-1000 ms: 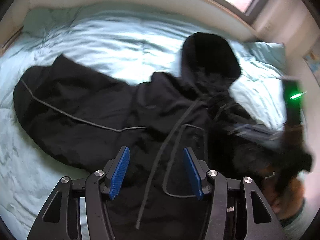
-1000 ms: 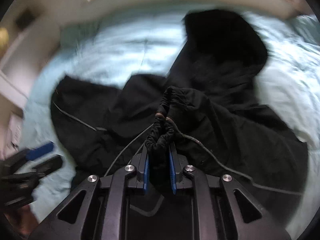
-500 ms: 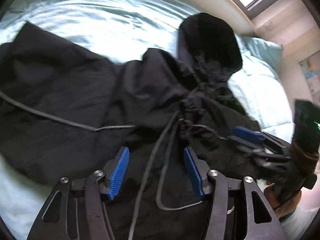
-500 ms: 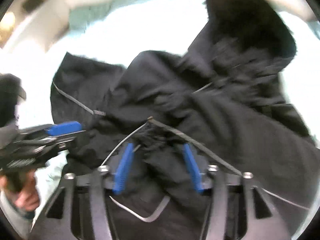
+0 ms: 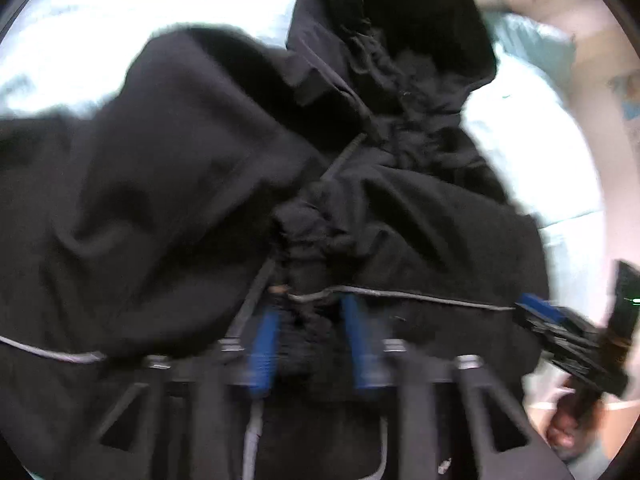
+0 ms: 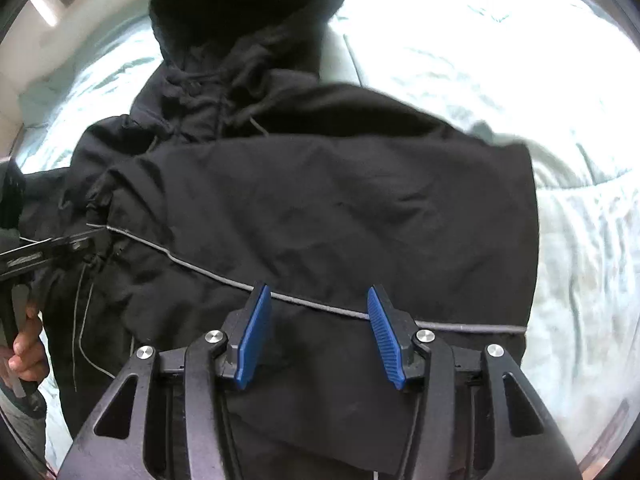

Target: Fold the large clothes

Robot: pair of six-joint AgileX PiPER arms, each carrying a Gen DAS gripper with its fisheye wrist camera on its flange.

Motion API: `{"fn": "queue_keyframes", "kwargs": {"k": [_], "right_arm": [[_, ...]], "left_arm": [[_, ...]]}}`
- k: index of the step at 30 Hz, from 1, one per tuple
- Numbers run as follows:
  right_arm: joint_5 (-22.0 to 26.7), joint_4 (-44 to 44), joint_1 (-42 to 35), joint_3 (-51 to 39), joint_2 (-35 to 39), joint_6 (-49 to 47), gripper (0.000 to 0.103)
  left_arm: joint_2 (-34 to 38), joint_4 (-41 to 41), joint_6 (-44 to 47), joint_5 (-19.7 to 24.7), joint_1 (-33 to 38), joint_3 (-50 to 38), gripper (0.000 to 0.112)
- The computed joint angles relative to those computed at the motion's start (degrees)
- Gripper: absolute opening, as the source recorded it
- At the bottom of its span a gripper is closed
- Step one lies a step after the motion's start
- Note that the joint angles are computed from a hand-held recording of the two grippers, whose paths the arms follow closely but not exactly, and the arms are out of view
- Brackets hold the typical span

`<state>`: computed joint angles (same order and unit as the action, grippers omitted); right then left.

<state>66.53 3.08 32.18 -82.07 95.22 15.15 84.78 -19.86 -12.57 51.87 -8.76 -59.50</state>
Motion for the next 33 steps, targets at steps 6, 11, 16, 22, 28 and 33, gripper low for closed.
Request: {"fn": "queue_keyframes", "kwargs": {"k": [6, 11, 16, 22, 28, 33], "right_arm": [[1.81, 1.74, 0.52, -2.69, -0.81, -0.43, 0.055], [2.24, -0.80, 1.39, -5.55, -1.06, 0.33, 0.061], [1.94, -7.30, 2.82, -4.40, 7.73, 4.01, 0.062], [1.92, -7.16, 2.69, -5.58, 10.99, 4.62, 0.064], [1.22, -3.92, 1.28, -2.33, 1.29, 2.17, 0.065], [-0.37, -3.07, 4.14, 5.66, -6.43, 3.84, 0.065]], "left_arm": [[-12.89, 4.26, -6.01, 3.44, 2.68, -3.09, 0.016], [-17.80, 3.43, 1.25, 11.45, 13.31, -1.97, 0.019], [-11.85, 12.22, -4.02, 5.52, 8.62, 7.93, 0.030], [-14.42, 15.94, -9.58, 6.28, 5.92, 6.24, 0.036], [-21.89, 20.84, -12.71, 15.45, 2.61, -1.51, 0.049], [-17.80, 18.32, -15.99, 12.91, -5.90, -3.71, 0.060]]}}
